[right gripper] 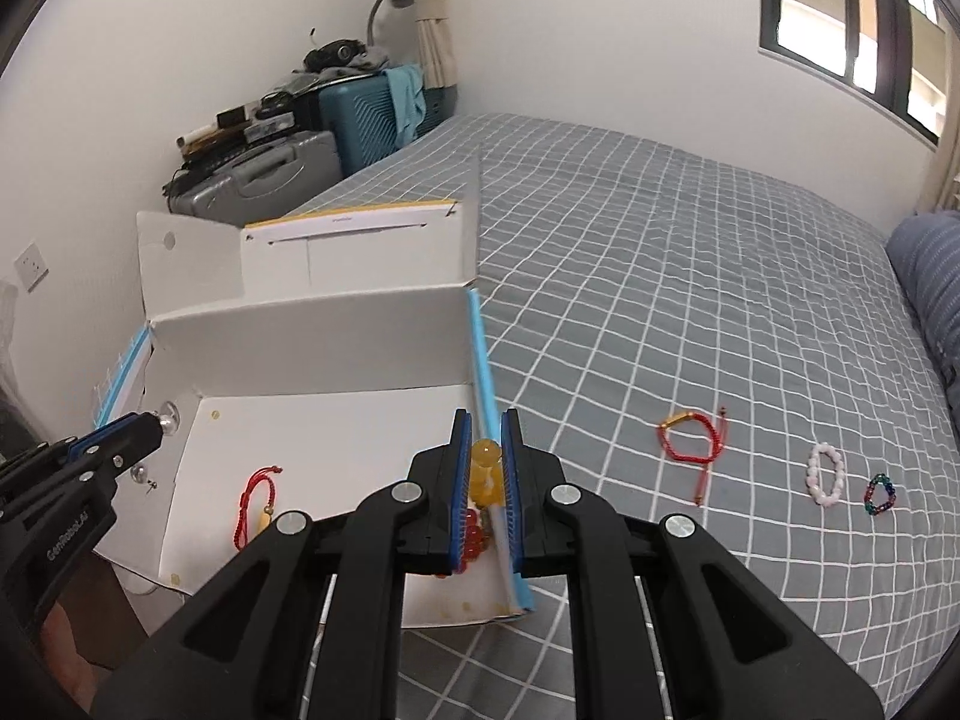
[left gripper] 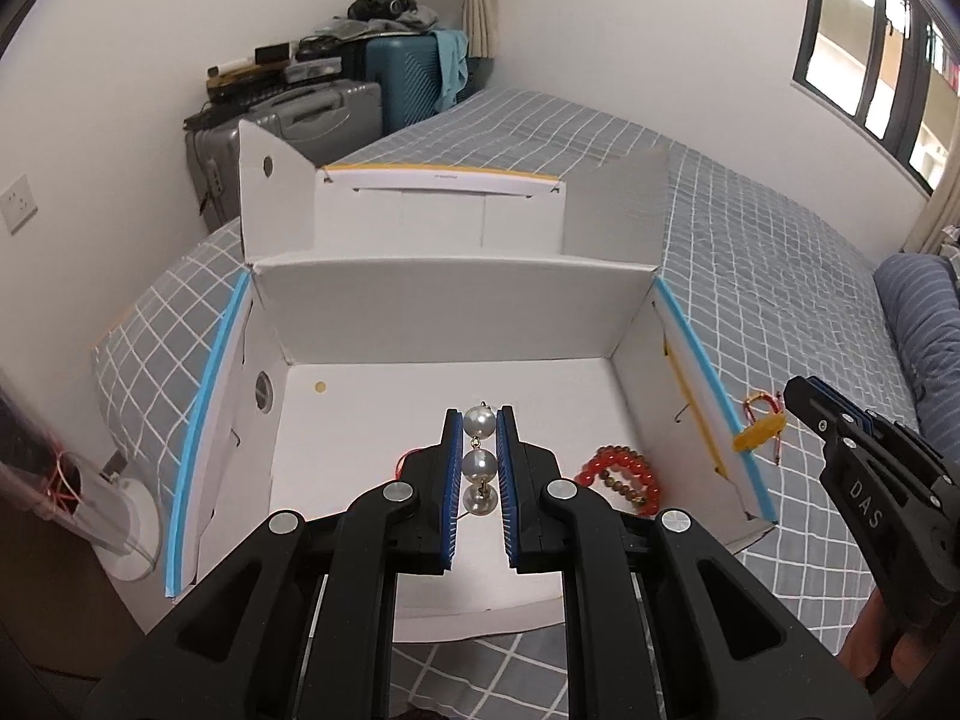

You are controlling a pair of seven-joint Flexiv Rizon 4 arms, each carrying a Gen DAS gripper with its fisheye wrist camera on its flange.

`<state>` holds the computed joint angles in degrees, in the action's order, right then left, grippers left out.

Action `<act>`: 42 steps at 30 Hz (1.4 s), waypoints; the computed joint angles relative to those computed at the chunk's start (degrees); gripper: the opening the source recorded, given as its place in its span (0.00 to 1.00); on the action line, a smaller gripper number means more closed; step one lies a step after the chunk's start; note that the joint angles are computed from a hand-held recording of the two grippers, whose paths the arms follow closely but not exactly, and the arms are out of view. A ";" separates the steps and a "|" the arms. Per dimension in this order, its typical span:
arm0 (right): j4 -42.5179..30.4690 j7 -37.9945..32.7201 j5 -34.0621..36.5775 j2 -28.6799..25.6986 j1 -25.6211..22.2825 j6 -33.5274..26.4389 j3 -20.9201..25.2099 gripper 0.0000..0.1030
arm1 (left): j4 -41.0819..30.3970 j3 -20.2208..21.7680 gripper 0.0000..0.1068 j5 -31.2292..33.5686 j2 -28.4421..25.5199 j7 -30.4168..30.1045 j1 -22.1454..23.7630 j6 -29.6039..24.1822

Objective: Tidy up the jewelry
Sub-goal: 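Carry the pearl strand and yellow bracelet into the white box, then open both tools to drop the items and move back to the bed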

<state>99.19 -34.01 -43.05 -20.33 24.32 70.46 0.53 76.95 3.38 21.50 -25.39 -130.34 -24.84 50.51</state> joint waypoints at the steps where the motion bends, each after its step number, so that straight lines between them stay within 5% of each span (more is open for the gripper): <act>1: -0.02 -0.25 -0.02 -0.18 -0.01 0.19 0.04 0.09 | 0.15 0.09 0.10 0.13 -0.01 -0.11 -0.01 -0.05; 27: -4.64 -8.41 9.35 -7.43 2.33 -3.37 0.63 0.10 | -0.69 0.48 0.11 -4.15 -5.30 2.95 1.25 -3.70; 32: -3.95 -7.72 8.10 -6.96 2.89 -2.54 -0.29 0.11 | -0.50 0.51 0.19 -3.89 -4.89 2.69 1.11 -3.57; 35: -2.82 -6.81 7.39 -6.39 2.77 0.14 -0.77 0.40 | -0.82 1.22 0.46 -2.72 -4.62 1.45 0.45 -4.04; 40: -0.99 -3.59 4.32 -5.28 3.54 3.86 -3.01 0.71 | -0.59 1.83 0.67 -0.24 -3.59 -0.81 -0.16 -3.28; 42: 1.28 4.23 -2.84 -3.96 6.20 6.88 -8.39 0.91 | -0.29 1.75 0.69 0.38 -3.10 -1.20 -0.16 -2.74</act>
